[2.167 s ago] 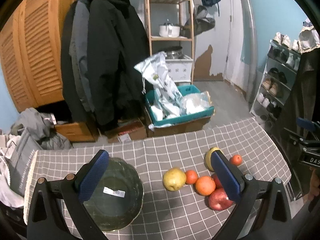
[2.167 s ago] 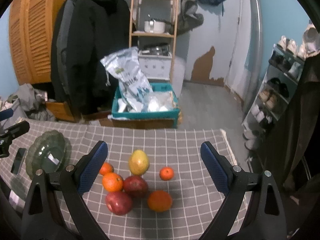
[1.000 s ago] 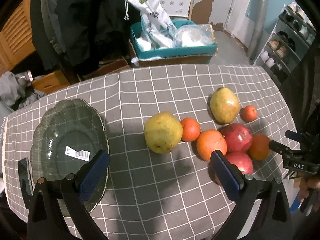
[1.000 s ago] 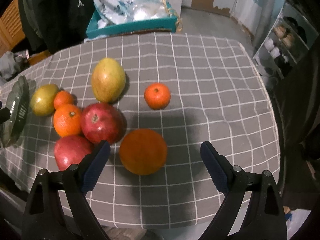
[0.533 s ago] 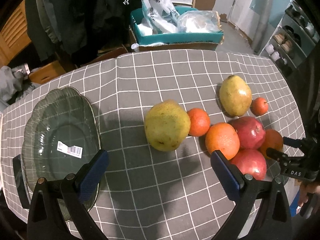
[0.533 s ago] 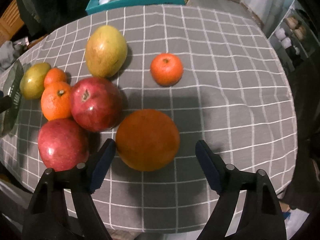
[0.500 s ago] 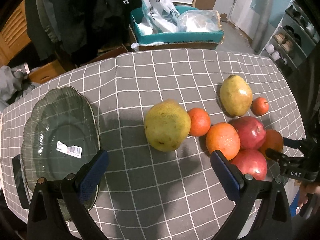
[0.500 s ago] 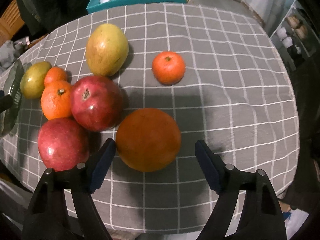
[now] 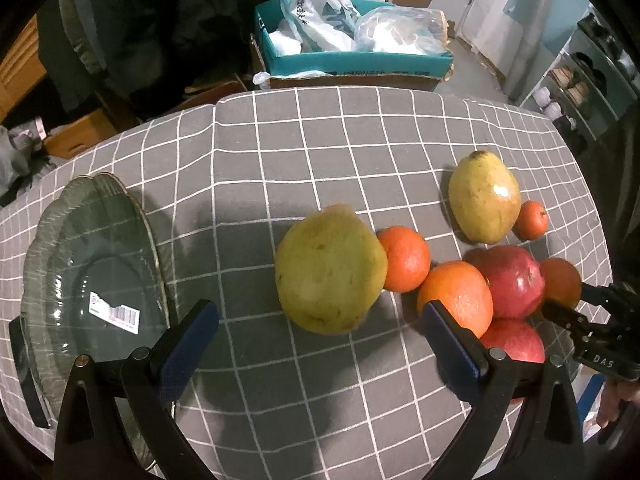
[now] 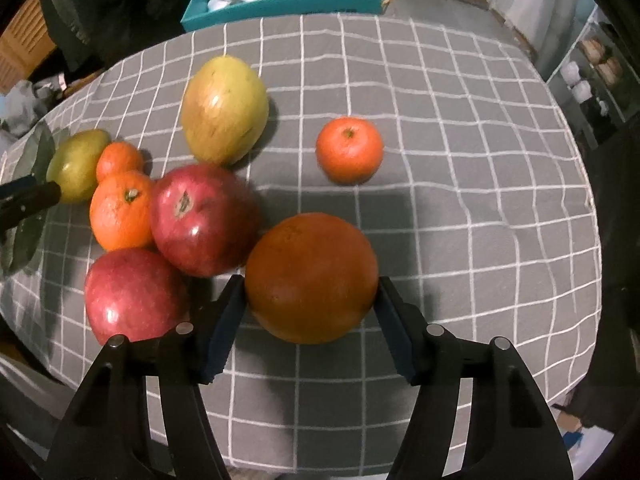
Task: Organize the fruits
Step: 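Move the left tool to the large pear while the right tool approaches the grapefruit, then close the left tool on the pear while the right tool grasps the grapefruit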
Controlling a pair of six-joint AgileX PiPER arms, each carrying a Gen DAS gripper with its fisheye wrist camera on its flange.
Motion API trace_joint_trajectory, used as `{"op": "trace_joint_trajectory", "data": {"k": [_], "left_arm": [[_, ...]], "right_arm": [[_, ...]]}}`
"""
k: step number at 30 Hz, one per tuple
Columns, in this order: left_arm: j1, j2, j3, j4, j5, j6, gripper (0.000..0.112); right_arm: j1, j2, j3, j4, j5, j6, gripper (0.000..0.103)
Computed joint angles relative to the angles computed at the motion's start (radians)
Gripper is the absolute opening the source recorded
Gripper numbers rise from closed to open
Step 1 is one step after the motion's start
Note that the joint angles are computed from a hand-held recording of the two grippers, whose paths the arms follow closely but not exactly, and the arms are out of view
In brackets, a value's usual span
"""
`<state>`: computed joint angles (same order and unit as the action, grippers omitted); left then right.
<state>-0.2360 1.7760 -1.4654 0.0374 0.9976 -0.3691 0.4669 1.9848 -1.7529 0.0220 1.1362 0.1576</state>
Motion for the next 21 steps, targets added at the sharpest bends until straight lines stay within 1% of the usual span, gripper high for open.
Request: {"op": "trace_joint_trajectory", "data": {"k": [3, 8, 9, 11, 14, 17, 21], "left_arm": [[0.005, 0.026, -0.019, -0.012, 0.000, 0.009, 0.102], [0.016, 0.053, -0.028, -0.039, -0.008, 0.019, 0.101], [0.020, 0.058, -0.028, -0.049, -0.010, 0.025, 0.099], [0.029, 0.068, -0.030, -0.076, -0.011, 0.043, 0.090], [0.039, 0.082, -0.029, -0.096, -0.010, 0.063, 0.079], [0.035, 0.080, -0.018, -0.074, -0.027, 0.060, 0.077], [0.050, 0.085, -0.021, -0.121, -0.033, 0.090, 0.072]], "right_arm": [[-0.011, 0.003, -0.024, -0.007, -0.006, 0.001, 0.065], [-0.019, 0.034, -0.102, -0.024, 0.008, 0.003, 0.065], [-0.020, 0.041, -0.115, -0.023, 0.012, 0.006, 0.065], [-0.019, 0.051, -0.125, -0.020, 0.009, 0.016, 0.065], [-0.022, 0.063, -0.140, -0.012, 0.010, 0.024, 0.065], [-0.025, 0.069, -0.153, -0.005, 0.015, 0.017, 0.065], [-0.020, 0.087, -0.179, -0.010, 0.024, 0.018, 0.065]]}}
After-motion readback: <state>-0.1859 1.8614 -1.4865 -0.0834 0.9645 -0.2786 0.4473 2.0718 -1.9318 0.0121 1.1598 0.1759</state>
